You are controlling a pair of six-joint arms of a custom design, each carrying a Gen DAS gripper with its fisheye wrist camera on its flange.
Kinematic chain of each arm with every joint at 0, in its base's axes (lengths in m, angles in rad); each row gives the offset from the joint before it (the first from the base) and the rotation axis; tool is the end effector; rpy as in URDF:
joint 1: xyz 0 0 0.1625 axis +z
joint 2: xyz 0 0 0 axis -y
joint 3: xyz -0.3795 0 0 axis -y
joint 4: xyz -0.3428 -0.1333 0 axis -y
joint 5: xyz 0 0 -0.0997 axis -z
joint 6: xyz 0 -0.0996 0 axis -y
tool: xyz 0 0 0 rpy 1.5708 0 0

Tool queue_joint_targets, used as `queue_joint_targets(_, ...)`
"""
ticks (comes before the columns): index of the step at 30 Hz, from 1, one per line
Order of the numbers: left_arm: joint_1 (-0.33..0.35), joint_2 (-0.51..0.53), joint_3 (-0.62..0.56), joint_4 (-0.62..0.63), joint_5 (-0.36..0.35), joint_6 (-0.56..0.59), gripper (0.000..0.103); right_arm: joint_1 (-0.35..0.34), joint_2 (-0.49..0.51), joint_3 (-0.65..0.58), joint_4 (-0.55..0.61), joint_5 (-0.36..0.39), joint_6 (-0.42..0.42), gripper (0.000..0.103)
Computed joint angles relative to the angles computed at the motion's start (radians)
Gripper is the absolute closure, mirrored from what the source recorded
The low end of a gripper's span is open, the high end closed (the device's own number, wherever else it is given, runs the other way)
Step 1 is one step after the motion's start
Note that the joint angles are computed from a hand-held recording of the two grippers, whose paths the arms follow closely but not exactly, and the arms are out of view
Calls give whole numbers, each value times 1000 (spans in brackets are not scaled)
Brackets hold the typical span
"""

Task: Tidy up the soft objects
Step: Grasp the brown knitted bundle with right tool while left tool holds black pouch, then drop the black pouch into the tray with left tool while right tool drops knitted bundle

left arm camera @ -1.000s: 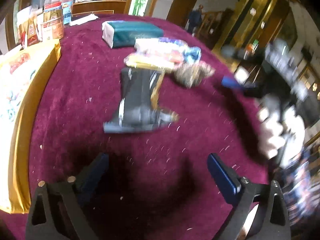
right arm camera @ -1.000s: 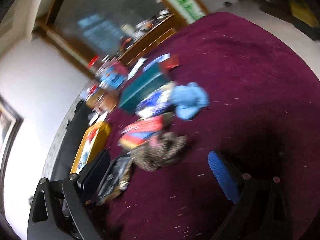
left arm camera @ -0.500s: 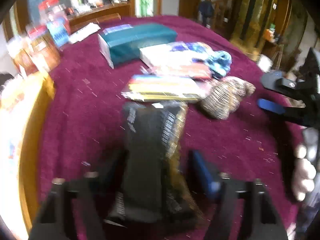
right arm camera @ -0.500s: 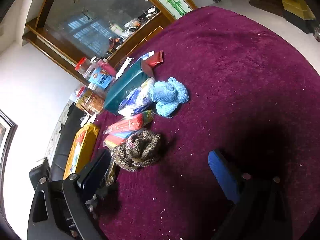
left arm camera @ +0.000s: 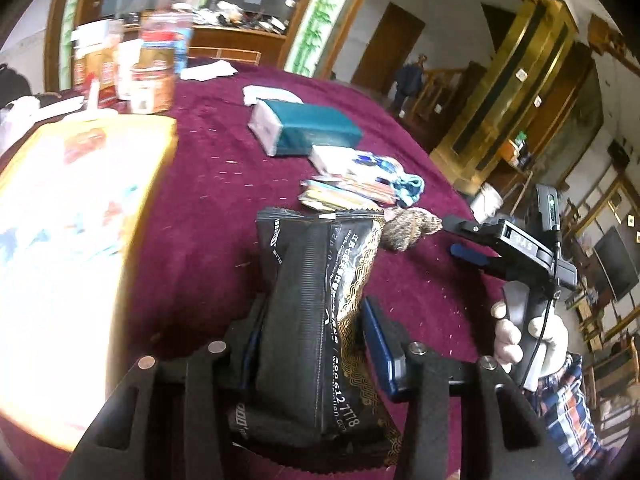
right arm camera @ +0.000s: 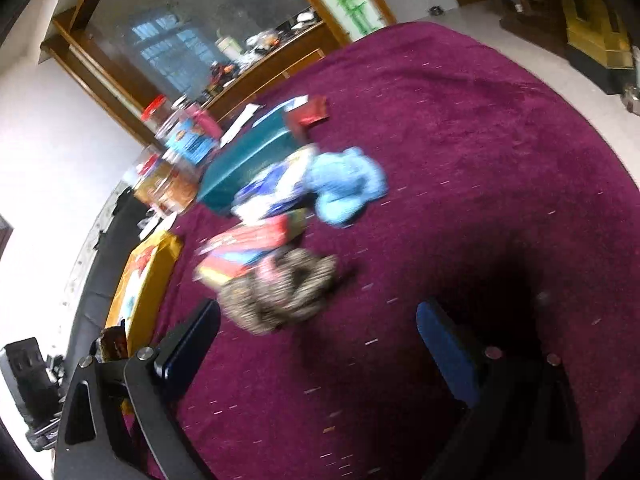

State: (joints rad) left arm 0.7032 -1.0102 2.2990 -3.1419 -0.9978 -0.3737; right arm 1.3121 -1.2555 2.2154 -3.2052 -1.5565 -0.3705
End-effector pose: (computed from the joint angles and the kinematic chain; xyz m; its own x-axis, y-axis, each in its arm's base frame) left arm -0.1964 -0.4120 0.1020 -0.8806 0.2791 -0.3831 0.4416 0.7765 -0.4494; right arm 0.0140 -0.4737 0.2270 -0.9755 -0.0430 0.2157 -0.1646 0.7933 -0.5862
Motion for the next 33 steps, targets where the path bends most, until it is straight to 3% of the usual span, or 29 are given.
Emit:
queue_joint_targets(3,-3,-74,69,-26,28,-22,54,54,24,-35,65,-41,43,5)
queue_joint_targets(7,3,-168,148,-57,74,-61,54,113,111,-114,98,-162,124,10)
queue_joint_targets(10,12,-249,206,-49,110,-100,54,149,159,-124,33,-258,140,39)
queue_joint_targets(15,42,-400,269,30,175,-157,54,167,162,-85,-50,-301,140,42)
queue_joint_targets(20,90,-502,229,186,251,-138,54,194,114,-32,-89,-290,112,42)
queue_joint_targets(23,138,-487,162,212,275,-69,54,247,114,-6,-150,-315,62,42)
queue_joint_targets(27,251,-395,6,256,250,19,54,305,134,-5,-193,-319,28,42)
queue_joint_targets(33,361,-239,-198,351,265,52,54,361,159,-18,-208,-320,6,42)
